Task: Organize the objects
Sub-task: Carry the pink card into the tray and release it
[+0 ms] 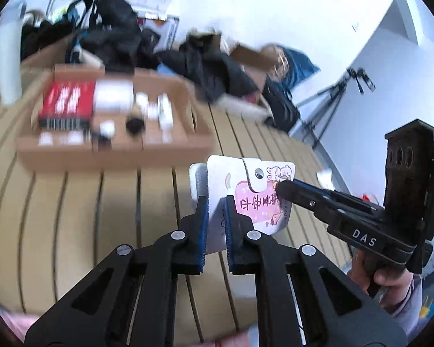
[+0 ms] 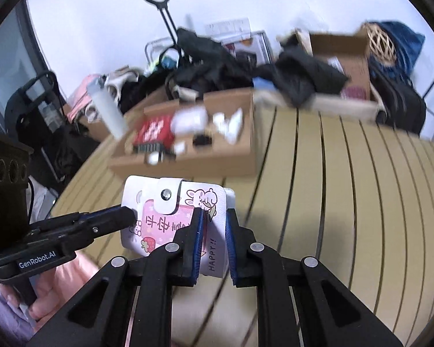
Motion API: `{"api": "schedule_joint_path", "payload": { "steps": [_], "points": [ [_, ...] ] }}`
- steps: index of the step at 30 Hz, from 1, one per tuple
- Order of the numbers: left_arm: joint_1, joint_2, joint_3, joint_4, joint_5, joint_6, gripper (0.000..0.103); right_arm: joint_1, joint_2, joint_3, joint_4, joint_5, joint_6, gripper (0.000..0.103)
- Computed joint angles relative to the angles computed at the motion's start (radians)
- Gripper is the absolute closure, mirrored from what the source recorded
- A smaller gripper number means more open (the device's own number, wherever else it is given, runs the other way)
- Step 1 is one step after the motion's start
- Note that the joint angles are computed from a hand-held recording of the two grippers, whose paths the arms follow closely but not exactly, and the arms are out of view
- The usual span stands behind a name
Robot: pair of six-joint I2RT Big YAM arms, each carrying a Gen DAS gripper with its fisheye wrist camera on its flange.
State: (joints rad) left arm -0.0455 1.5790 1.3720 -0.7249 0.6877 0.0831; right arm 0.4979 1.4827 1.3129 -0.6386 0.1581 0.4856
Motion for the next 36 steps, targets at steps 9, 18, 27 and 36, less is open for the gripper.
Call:
{"api": "schedule_joint_path", "payload": {
  "steps": [9, 18, 27, 36],
  "points": [
    [0.000, 0.407, 0.558, -0.262, 0.037, -0.039, 0.098, -0.146, 0.408, 0.565, -0.299, -0.167, -0.095, 0.093],
    [-0.037, 0.620, 0.767, -0.507, -0.147, 0.089, 0.098, -0.126, 0.815, 1.094, -0.695, -0.099, -0.254, 0.094],
    [-0.014, 0.545, 0.703, -0.416, -0.254, 0.062, 0.078, -0.137, 0.710, 0.944, -0.582, -0.089, -0.248, 0.092],
    [0.072, 0.219, 0.408, -0.143, -0.494, 0.123, 0.003, -0.136, 0.473, 0.761, -0.463, 0.016, -0.203, 0.006]
  ]
}}
